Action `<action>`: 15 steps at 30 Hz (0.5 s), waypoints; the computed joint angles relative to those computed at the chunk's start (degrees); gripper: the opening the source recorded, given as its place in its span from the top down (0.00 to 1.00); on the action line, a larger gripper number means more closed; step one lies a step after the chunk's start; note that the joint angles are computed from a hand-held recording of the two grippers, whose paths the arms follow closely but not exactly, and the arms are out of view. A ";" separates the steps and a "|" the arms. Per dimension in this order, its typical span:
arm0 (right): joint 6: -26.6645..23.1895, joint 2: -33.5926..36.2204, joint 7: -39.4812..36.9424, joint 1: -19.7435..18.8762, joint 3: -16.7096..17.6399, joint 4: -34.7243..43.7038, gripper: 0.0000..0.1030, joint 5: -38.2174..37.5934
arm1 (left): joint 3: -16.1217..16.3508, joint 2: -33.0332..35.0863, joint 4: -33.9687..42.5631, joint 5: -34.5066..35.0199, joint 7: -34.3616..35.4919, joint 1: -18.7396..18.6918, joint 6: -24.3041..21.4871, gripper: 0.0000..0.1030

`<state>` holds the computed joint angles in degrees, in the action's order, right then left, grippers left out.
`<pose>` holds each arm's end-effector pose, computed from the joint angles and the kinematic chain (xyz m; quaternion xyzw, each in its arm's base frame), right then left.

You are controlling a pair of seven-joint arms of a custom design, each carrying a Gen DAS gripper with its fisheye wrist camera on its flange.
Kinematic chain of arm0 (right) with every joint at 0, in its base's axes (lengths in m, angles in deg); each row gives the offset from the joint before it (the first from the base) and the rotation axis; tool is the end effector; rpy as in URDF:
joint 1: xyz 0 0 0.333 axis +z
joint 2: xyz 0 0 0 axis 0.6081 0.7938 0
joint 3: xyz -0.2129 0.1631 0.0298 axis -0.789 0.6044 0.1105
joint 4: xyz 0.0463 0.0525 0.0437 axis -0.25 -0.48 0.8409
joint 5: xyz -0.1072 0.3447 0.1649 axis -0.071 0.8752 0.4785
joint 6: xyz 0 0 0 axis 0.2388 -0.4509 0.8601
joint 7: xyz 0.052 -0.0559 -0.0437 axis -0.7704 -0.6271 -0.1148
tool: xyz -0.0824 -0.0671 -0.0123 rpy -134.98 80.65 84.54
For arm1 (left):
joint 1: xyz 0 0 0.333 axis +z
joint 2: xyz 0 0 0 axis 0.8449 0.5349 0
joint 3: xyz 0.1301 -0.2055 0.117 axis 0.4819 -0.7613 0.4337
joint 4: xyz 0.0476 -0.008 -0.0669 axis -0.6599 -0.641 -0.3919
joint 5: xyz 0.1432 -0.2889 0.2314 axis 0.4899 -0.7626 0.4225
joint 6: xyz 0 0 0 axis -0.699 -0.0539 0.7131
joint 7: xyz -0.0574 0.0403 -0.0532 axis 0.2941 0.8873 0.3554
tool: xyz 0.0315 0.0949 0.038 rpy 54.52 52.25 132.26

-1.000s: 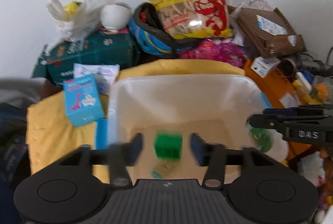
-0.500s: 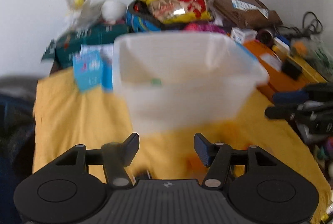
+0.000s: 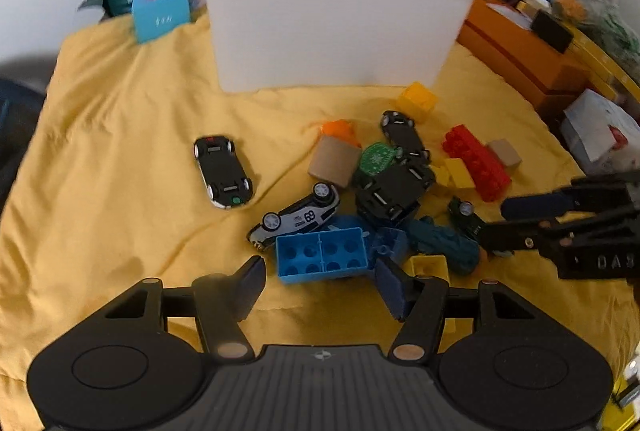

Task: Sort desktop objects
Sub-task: 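Grasp the black toy car with the right gripper while the left grasps the long blue brick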

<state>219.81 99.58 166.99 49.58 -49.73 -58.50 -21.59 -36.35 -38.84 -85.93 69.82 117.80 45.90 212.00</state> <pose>0.6181 0.2145 0.3878 -0.6838 0.6497 -0.1175 0.3107 0.6667 -0.2504 0.4319 -0.5112 0.8079 -0.2727 0.1075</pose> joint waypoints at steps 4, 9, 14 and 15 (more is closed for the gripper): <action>0.25 0.35 2.54 0.90 -0.98 -0.44 0.54 -1.70 | -0.32 0.97 0.45 -1.42 -0.20 0.61 0.57 0.38; 1.54 0.76 4.56 1.79 -1.97 -1.18 0.54 -5.51 | -1.41 0.59 -1.13 -4.63 3.39 2.19 0.75 0.49; 2.75 2.30 4.37 0.42 -0.47 -0.11 0.57 -5.19 | -1.53 -0.64 -3.07 -5.76 5.03 2.24 2.76 0.49; 2.63 2.50 2.92 -0.72 0.81 0.12 0.60 -3.45 | -1.57 -0.95 -3.41 -6.20 5.16 2.39 3.11 0.49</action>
<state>222.44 102.08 169.91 48.86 -48.92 -58.38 -25.03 -37.92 -39.79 -89.35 63.61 122.96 48.29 215.11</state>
